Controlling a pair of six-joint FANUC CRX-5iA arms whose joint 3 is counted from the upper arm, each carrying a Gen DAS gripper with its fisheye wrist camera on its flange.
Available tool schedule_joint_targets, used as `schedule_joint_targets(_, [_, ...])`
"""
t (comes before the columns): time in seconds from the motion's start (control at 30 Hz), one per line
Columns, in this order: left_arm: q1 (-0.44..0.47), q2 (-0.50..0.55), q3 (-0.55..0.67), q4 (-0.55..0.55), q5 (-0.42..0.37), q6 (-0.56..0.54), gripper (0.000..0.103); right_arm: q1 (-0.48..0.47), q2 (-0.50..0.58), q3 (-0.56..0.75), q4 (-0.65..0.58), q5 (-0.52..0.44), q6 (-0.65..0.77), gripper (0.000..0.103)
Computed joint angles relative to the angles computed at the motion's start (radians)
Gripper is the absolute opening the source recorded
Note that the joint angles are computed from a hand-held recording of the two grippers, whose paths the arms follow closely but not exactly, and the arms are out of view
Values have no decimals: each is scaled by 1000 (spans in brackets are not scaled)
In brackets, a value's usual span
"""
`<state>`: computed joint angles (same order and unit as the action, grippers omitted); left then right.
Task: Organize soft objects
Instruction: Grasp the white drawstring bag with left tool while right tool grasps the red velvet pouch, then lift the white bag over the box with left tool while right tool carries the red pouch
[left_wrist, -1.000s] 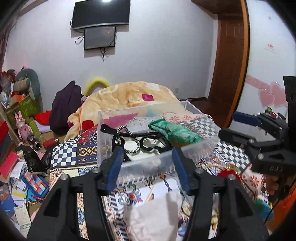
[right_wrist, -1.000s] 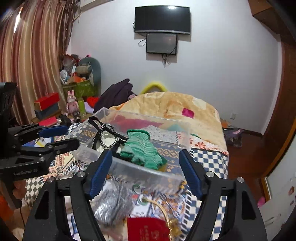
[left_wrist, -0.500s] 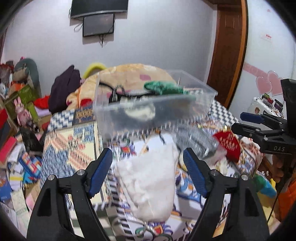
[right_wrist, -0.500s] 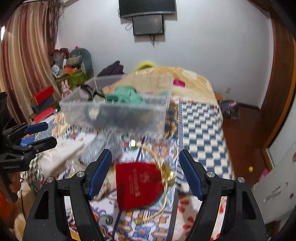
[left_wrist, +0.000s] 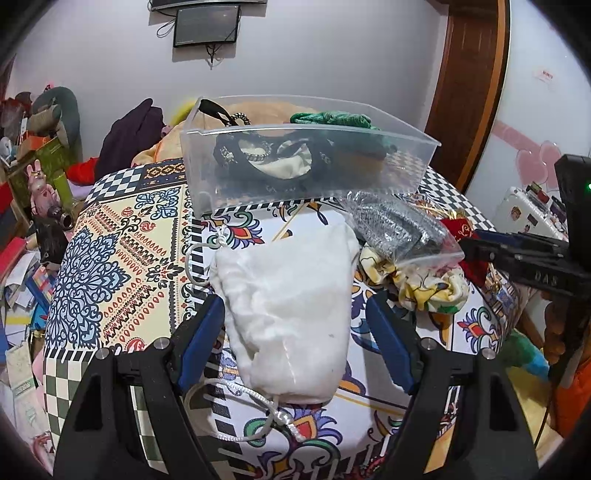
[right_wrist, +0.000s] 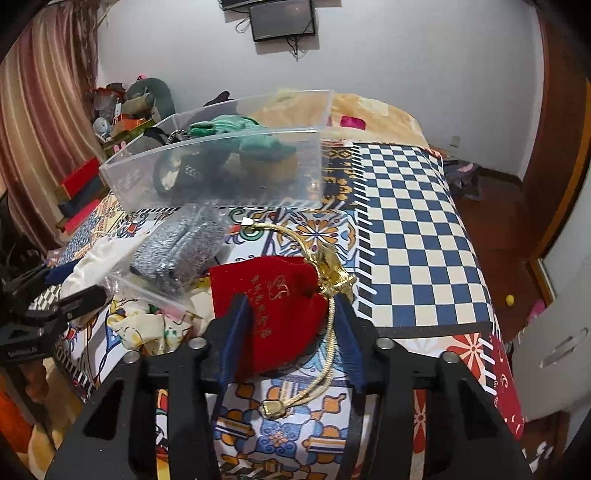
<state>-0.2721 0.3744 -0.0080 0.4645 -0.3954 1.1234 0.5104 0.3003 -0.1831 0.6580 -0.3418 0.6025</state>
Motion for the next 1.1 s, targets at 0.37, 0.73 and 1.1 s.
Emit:
schedule_joint_targets(0.37, [0, -6, -39, 85, 33, -100, 50, -12, -36, -67, 122, 69, -119, 18])
schedule_joint_targets(0.73, [-12, -53, -127, 271, 120, -265, 18, -52, -87, -147, 382, 142, -352, 17])
schedule_joint_targets(1.1, [-64, -110, -192, 499, 236, -500, 17, -116, -115, -178, 738, 190, -652, 17])
